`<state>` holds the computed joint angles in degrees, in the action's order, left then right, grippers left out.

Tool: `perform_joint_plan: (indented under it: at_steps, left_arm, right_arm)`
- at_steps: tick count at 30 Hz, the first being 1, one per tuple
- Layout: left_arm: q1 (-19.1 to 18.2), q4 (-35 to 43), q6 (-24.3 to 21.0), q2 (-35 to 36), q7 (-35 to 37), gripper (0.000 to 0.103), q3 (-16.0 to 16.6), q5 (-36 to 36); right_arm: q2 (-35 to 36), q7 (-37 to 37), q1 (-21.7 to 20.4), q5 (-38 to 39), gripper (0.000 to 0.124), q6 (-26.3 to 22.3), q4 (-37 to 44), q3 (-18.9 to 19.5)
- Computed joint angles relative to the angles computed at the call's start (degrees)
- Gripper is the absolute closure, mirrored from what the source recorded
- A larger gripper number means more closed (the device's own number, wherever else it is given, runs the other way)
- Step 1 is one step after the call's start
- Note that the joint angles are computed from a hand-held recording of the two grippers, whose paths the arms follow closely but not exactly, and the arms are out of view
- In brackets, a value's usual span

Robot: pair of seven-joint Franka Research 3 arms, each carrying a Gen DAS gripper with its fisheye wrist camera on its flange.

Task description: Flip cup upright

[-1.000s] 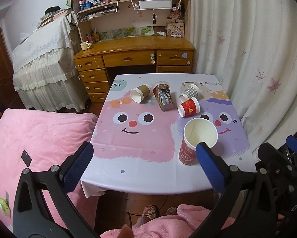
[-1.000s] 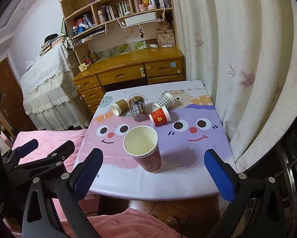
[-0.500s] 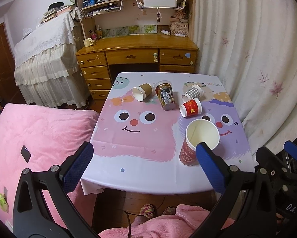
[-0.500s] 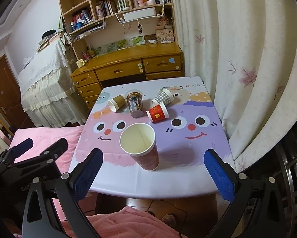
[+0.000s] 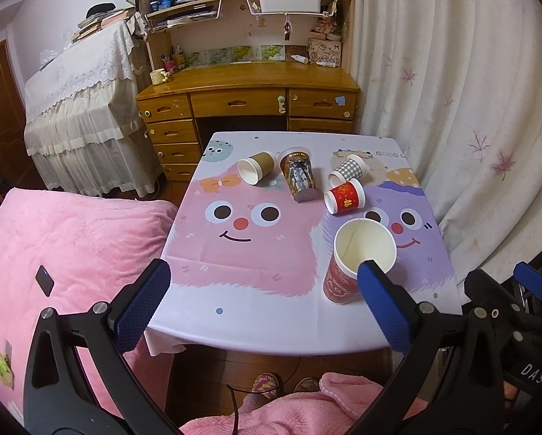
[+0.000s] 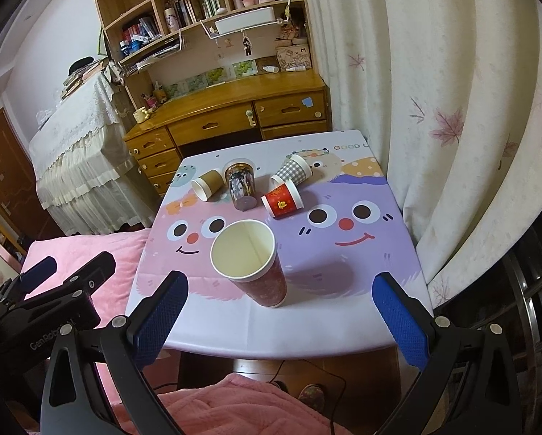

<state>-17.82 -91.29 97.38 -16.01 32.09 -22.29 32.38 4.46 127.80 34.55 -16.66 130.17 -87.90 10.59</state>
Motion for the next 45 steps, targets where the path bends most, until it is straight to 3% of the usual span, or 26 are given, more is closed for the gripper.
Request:
perform_joint_plan:
  at_steps: [27, 45]
  left_arm:
    - [-1.4, 2.8, -0.6, 2.8, -0.1, 0.001, -0.3, 0.9]
    - [-3.4, 7.4, -4.0, 7.3, -2.8, 0.001, -0.4, 3.9]
  right_arm:
    - [-1.8, 0.0, -1.5, 0.9, 0.021, -0.5, -2.8, 0.2]
    - [4.0, -12.0, -2.8, 11.3, 0.021, -3.1, 3.0, -1.2]
